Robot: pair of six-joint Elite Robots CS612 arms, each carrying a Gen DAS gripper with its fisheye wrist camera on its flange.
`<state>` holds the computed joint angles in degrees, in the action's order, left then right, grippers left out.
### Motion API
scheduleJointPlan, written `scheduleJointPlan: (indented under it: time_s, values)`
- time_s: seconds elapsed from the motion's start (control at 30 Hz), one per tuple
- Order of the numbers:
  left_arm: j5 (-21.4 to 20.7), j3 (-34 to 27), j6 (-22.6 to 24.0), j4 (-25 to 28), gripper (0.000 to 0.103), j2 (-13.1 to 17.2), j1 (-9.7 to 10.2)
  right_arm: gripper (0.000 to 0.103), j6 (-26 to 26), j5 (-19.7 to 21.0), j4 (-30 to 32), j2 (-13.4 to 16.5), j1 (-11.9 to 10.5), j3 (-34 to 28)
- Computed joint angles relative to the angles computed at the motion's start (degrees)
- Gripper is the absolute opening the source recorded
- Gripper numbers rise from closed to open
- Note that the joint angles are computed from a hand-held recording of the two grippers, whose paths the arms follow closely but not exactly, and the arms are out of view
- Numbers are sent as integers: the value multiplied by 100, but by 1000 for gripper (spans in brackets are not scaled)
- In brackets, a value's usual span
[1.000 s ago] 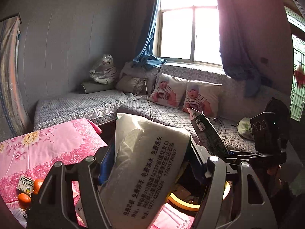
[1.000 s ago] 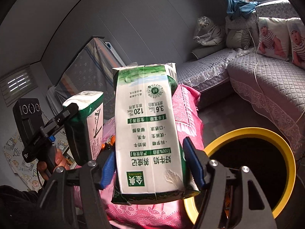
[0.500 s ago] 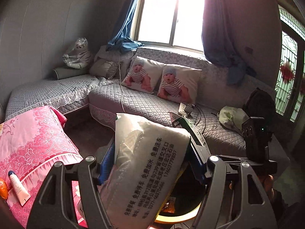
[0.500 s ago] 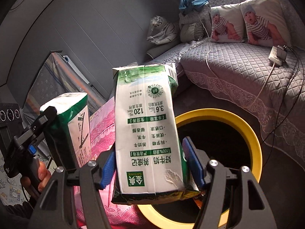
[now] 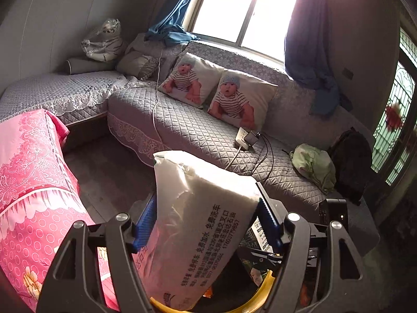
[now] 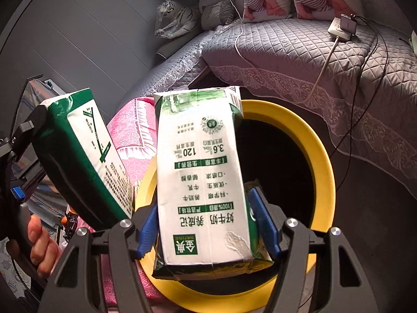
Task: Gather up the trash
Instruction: 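Open both tools to drop the carton and wipes pack into the bin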
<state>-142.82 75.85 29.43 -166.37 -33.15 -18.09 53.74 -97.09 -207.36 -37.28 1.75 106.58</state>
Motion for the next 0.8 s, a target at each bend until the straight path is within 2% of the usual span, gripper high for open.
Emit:
scheduleJointPlan:
  time_s: [0.07, 0.13, 0.23, 0.27, 0.33, 0.37, 0.47, 0.57, 0.67, 0.8]
  values:
    - [44, -55, -139, 65, 70, 30, -5, 63, 34, -83, 59, -16, -7, 4]
    - [59, -97, -206, 117, 71, 65, 2, 71, 130, -200, 60, -41, 1, 38]
    - [79, -139, -387, 43, 74, 124, 43, 72, 261, -401, -61, -97, 10, 133]
    - [63, -156, -470, -43, 78, 145, 63, 72, 277, -469, -91, -116, 16, 160]
    - [6, -169, -678, -357, 85, 182, 112, 72, 275, -596, -144, -157, 36, 206]
    - [-35, -166, -793, -559, 89, 198, 141, 72, 300, -729, 34, -213, 58, 218]
    - [-112, -181, -1341, -1374, 94, 284, 245, 72, 270, -874, -64, -244, 83, 256]
    - [23, -239, -2000, -2135, 95, 352, 349, 72, 295, -1389, 276, -337, 175, 253]
    - [145, -341, -2634, -2683, 95, 391, 480, 72, 192, -1340, 90, -363, 188, 274]
    - [401, -490, -3402, -3597, 95, 439, 703, 72, -200, -1525, -61, -398, 308, 159]
